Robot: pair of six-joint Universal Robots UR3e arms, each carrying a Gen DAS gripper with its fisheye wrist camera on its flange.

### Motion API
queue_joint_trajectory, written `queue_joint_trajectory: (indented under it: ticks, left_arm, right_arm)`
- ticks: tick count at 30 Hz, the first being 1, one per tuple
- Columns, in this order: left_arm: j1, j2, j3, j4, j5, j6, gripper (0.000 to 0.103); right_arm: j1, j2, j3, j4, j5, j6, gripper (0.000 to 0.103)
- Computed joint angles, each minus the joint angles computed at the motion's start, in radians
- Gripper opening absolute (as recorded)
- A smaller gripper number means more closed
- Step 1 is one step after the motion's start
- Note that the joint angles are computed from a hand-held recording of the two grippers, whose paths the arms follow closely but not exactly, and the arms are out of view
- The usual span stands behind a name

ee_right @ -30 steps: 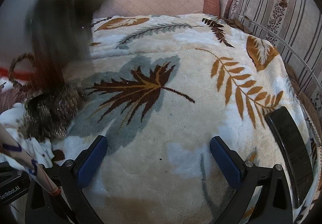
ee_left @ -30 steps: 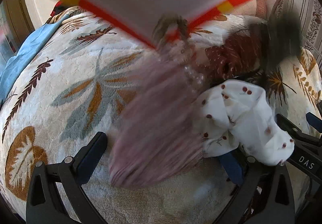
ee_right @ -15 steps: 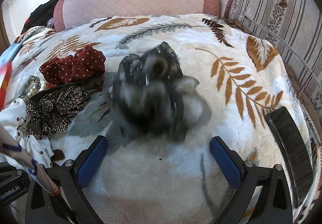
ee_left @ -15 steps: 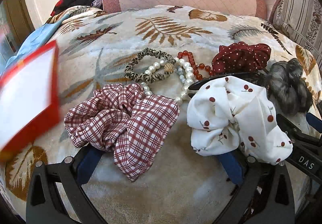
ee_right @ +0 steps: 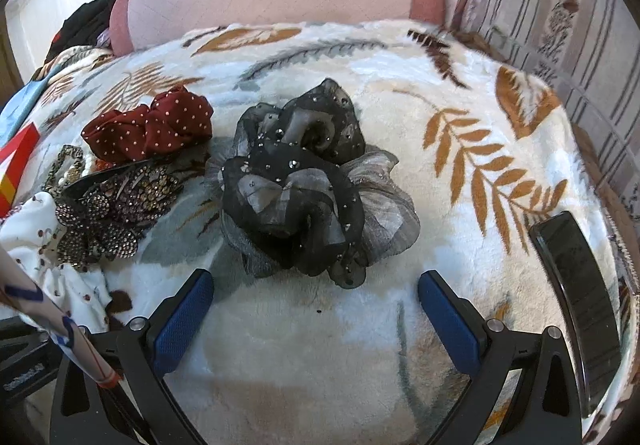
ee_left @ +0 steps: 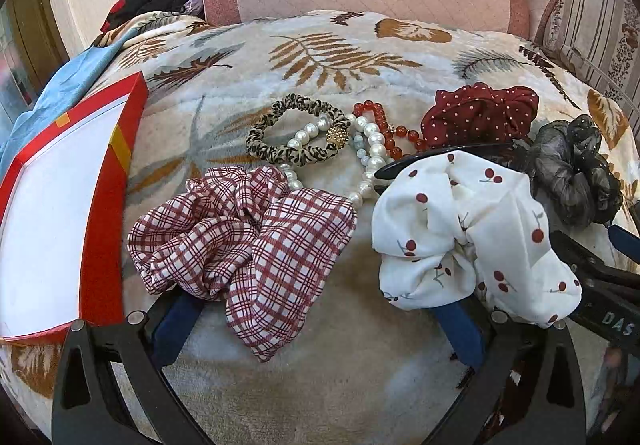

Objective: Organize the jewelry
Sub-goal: 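Pull both tools back from the spilled pile of accessories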

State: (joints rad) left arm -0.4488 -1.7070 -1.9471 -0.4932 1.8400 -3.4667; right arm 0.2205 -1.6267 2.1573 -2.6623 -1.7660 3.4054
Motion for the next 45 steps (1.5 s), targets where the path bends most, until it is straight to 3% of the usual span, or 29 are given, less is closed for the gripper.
queue_joint_trajectory:
  ticks: [3, 9, 11, 14, 16, 22, 24, 29, 45]
  left_arm:
    - [-0.006, -0.005, 0.005, 0.001, 0.004, -0.005, 0.103]
    - [-0.001, 0.032, 0.037, -0.100, -0.012, 0.011, 0.103]
    - [-0.001, 0.077, 0.027, -0.153, -0.023, 0.016, 0.103]
    - [-0.050, 0.230, -0.112, -0.105, 0.031, -0.048, 0.103]
    - [-0.091, 0.373, -0.193, -0.101, 0.057, -0.051, 0.103]
    - [-0.313, 0.669, -0.254, -0.180, 0.345, -0.125, 0.103]
    - [-0.304, 0.722, -0.273, -0.225, 0.346, -0.127, 0.103]
    - [-0.161, 0.828, -0.333, -0.274, 0.212, -0.086, 0.103]
    - [-0.089, 0.791, -0.394, -0.201, 0.143, -0.050, 0.103]
  right_arm:
    - [-0.055, -0.069, 0.030, 0.030, 0.092, -0.043, 0.103]
    - [-0.209, -0.303, 0.190, 0.008, 0.349, 0.040, 0.102]
    - [-0.150, -0.353, 0.180, 0.009, 0.267, 0.052, 0.102]
    - [-0.029, -0.429, 0.167, -0.003, 0.133, 0.056, 0.102]
    - [0.121, -0.479, 0.186, -0.065, -0.017, 0.113, 0.102]
    - [0.503, -0.444, 0.176, -0.107, -0.332, 0.263, 0.102]
    - [0.584, -0.412, 0.165, -0.114, -0.400, 0.290, 0.102]
    - [0.607, -0.373, 0.162, -0.120, -0.396, 0.313, 0.102]
    - [0.563, -0.320, 0.174, -0.116, -0.308, 0.284, 0.102]
